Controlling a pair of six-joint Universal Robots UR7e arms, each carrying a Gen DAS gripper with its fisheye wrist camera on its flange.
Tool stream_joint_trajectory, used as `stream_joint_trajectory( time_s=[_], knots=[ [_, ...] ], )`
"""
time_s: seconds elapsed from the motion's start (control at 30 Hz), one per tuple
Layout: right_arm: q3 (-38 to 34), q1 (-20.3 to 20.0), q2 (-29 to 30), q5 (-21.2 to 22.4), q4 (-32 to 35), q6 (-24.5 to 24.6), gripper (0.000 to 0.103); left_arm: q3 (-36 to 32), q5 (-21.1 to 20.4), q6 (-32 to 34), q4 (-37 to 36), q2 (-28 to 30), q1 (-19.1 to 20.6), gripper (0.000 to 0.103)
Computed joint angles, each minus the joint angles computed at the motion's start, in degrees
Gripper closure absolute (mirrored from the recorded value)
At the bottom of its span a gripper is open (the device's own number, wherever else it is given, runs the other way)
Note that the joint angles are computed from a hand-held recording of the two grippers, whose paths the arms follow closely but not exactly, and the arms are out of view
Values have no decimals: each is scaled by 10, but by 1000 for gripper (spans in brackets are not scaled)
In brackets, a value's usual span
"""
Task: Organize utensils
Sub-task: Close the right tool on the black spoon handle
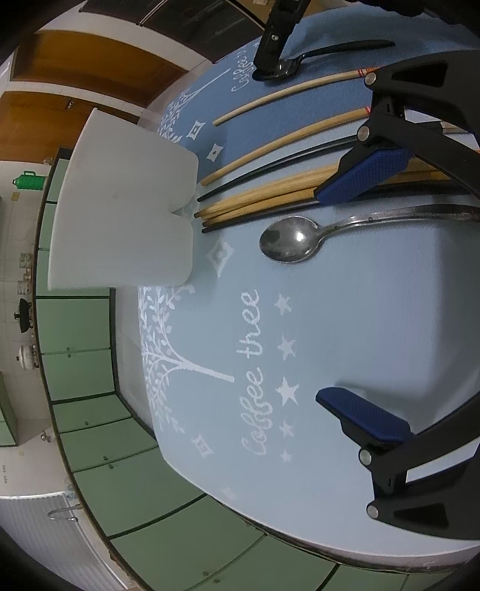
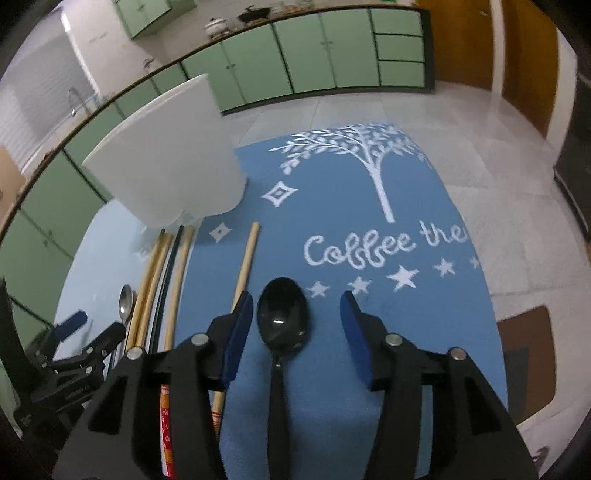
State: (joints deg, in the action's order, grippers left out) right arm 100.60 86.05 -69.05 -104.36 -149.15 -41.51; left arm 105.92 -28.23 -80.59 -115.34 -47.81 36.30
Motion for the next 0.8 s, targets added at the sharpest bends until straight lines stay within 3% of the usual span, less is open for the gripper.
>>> stream_joint_trajectory(
  time_s=[0.2, 0.33, 0.63, 0.8],
  knots=[
    [-10, 10, 24, -32, 1, 2, 55, 1, 2, -10, 9, -3, -1, 6],
    [-3, 16, 32, -47, -25, -14, 70, 3, 3, -17, 13, -7, 0, 6],
    [-1, 7, 20, -28, -12, -14, 70, -3, 7, 7, -8, -2, 7, 6],
    [-3, 4, 21, -20, -9, -13, 70, -27, 8, -5, 30, 5, 16, 6]
  ],
)
